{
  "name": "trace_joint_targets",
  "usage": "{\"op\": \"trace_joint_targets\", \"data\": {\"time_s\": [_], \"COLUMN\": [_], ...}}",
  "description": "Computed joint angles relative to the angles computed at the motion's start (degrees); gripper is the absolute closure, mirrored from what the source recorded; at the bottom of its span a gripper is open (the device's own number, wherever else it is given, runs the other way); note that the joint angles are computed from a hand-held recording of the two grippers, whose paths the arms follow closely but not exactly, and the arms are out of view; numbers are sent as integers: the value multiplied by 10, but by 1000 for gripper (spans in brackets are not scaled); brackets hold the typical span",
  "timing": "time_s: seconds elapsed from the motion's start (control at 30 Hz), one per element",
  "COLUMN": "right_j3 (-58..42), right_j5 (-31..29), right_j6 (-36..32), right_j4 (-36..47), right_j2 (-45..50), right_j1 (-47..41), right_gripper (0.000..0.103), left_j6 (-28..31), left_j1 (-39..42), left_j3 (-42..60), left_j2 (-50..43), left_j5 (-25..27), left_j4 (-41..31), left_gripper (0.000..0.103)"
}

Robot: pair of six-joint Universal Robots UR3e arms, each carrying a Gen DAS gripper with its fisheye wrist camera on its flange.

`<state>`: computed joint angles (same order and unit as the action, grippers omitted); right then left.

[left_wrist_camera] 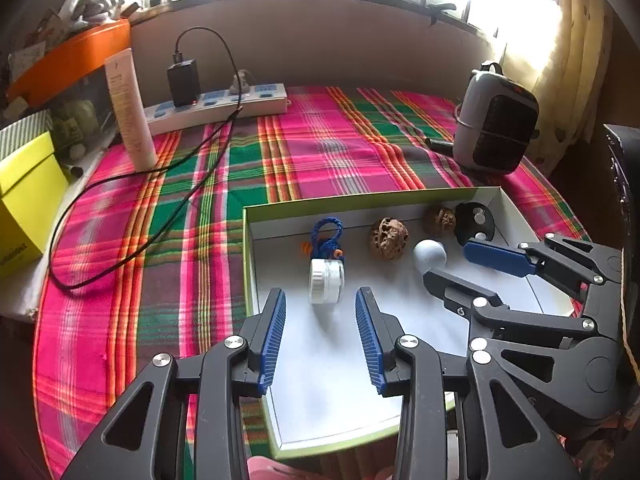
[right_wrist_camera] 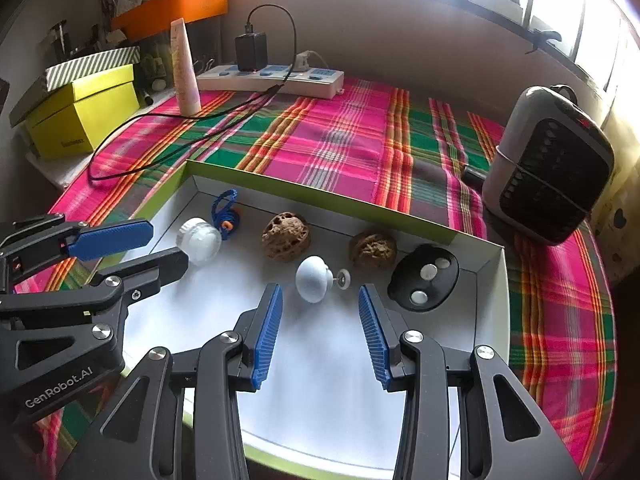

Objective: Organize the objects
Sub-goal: 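Withdraw both tools from the box toward the remaining objects, then close left tool on the pink plastic case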

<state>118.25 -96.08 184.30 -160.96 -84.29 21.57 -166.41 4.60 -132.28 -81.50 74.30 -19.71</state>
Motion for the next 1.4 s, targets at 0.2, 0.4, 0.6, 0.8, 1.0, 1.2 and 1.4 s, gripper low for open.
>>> {"op": "trace_joint_targets", "data": {"time_s": [0.2,0.4,0.6,0.8,1.0,1.2,1.4], "right_j3": [22,47,83,113,140,164,191], "right_j5": [-6,-16,-21,-28,-46,-66,-68], "right_j6": [17,31,52,69,84,96,112], "right_j4": [-4,-8,-16,-21,-26,-26,-31], "right_j2": [-28,-61,-102,-141,-180,-204,-229], "right_j1": [8,19,26,34,50,71,79], "right_gripper": [62,62,62,62,62,62,62], "left_j6": [3,15,42,75,132,200,197], "left_j1": [15,48,101,151,232,310,306], "left_j3": [-26,-64,-100,-119,-138,-138,-159], "left_j2": [45,115,217,321,483,608,619], "left_j5": [-10,-32,-68,-103,-145,-173,-150], "left_j4": [-16,-45,-114,-206,-373,-542,-552], "left_gripper": [68,68,68,67,61,59,58]}}
